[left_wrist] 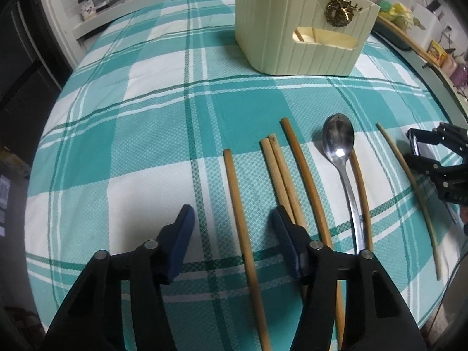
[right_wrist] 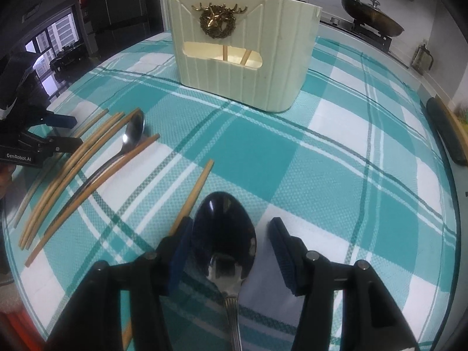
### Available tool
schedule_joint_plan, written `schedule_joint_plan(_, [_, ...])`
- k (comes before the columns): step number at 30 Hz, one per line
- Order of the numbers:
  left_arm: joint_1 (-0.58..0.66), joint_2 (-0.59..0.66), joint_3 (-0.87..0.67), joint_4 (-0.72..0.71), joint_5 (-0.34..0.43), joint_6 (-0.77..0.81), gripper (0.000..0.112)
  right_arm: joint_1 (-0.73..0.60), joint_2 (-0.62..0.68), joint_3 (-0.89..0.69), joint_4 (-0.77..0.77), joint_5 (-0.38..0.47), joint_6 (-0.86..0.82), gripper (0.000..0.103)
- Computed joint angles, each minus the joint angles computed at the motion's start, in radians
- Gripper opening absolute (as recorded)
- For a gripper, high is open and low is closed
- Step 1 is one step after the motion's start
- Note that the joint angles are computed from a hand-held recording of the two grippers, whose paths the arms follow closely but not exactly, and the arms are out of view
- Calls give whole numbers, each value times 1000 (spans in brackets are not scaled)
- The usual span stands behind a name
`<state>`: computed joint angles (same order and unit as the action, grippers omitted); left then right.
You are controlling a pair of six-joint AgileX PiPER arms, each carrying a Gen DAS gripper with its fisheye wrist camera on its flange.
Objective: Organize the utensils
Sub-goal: 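Grasp a chopstick with the left gripper while the right gripper grasps the spoon handle, then carry the chopstick and spoon up over the cream holder with both grippers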
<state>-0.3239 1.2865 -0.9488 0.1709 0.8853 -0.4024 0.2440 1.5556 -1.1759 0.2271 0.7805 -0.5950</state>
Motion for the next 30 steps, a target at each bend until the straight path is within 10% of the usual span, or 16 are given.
schedule_joint_plan(7, [-43, 0, 4, 74, -16, -80, 7, 20, -53, 75, -36, -85, 54, 42])
schedule_joint_plan(14, [-19, -85, 36, 91, -24, -143, 4, -22, -96, 91, 11, -82, 61, 42])
schedule_joint_plan(30, [-18, -415, -165, 2, 159, -112, 4, -247, -392, 17, 343, 213, -137, 42])
